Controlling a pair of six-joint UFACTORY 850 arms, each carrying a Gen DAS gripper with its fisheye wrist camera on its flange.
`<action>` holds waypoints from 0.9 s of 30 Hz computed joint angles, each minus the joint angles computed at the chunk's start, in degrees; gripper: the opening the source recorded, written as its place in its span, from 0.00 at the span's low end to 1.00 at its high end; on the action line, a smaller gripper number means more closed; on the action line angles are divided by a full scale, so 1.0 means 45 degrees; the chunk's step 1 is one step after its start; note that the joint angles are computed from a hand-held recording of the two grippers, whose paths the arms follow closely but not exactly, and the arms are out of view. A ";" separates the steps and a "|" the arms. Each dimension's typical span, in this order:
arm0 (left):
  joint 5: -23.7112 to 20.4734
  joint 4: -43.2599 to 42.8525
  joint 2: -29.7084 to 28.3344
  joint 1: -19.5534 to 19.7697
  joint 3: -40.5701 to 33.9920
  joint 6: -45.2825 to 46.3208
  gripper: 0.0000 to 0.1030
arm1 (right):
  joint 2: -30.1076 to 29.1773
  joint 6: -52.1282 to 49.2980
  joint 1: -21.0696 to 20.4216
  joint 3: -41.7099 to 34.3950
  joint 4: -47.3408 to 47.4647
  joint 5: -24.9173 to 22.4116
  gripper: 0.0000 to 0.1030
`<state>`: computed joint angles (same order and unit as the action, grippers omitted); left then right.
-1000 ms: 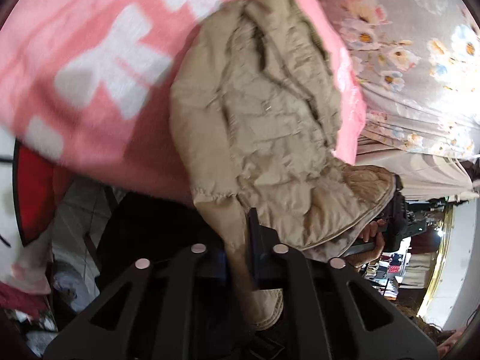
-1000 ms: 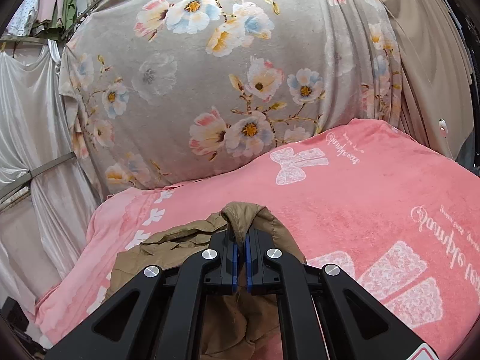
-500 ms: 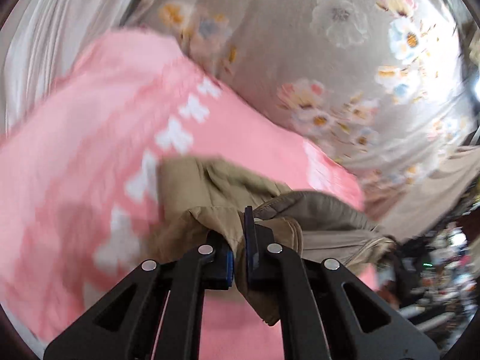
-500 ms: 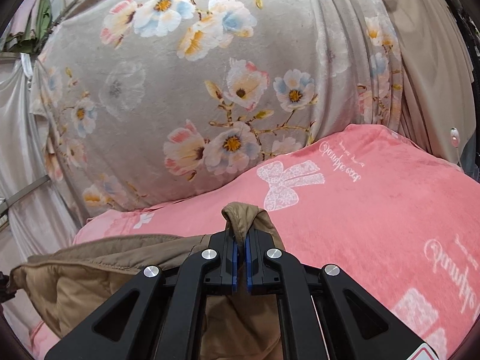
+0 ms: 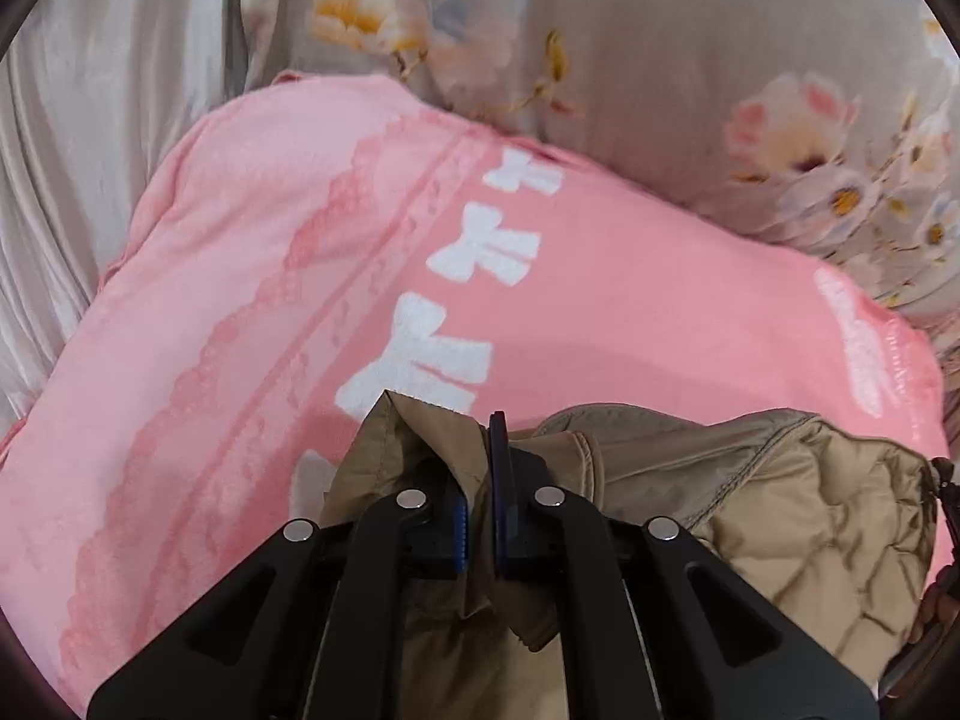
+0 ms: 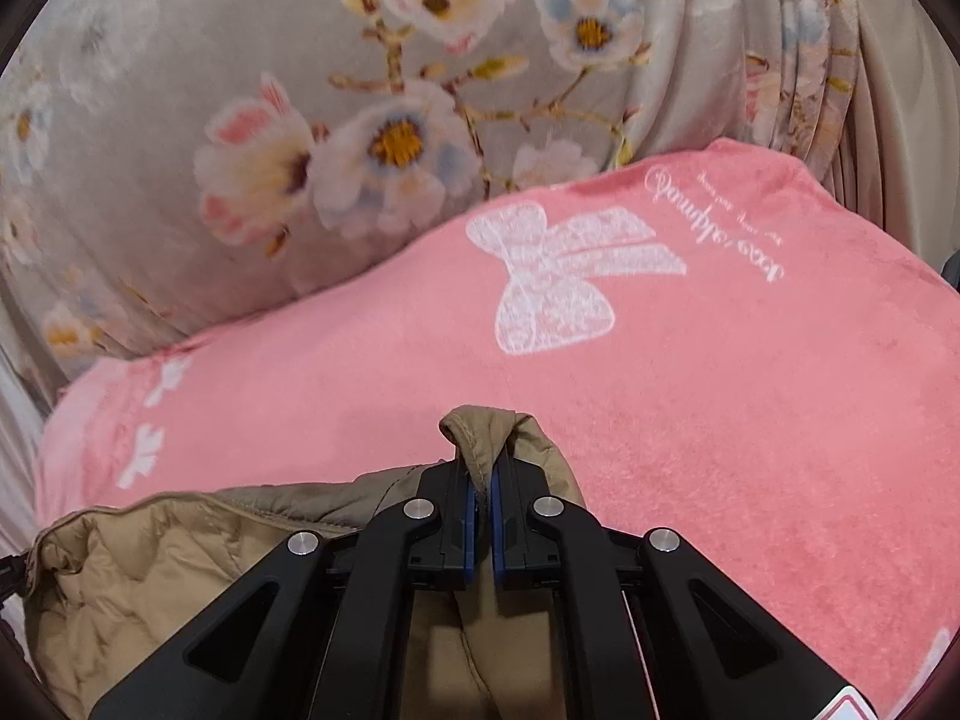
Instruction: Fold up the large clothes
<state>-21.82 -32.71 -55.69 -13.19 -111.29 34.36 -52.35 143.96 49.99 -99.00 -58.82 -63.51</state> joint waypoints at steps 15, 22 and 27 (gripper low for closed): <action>0.1215 -0.0872 -0.1419 -0.0275 -0.0290 0.0866 0.07 | -0.1203 -0.1494 -0.0774 -0.0735 0.1296 0.2265 0.04; 0.1220 -0.2153 -0.1561 -0.0228 -0.0322 0.1934 0.07 | -0.1429 -0.2153 -0.0870 -0.1095 0.1775 0.2323 0.06; 0.0585 -0.3138 -0.1519 0.0018 -0.0438 0.2731 0.08 | -0.0876 -0.0886 -0.0808 -0.0193 0.0942 0.2858 0.09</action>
<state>-19.19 -46.83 -62.52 -13.11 -113.26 46.65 -56.29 139.98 46.35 -99.86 -54.59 -50.65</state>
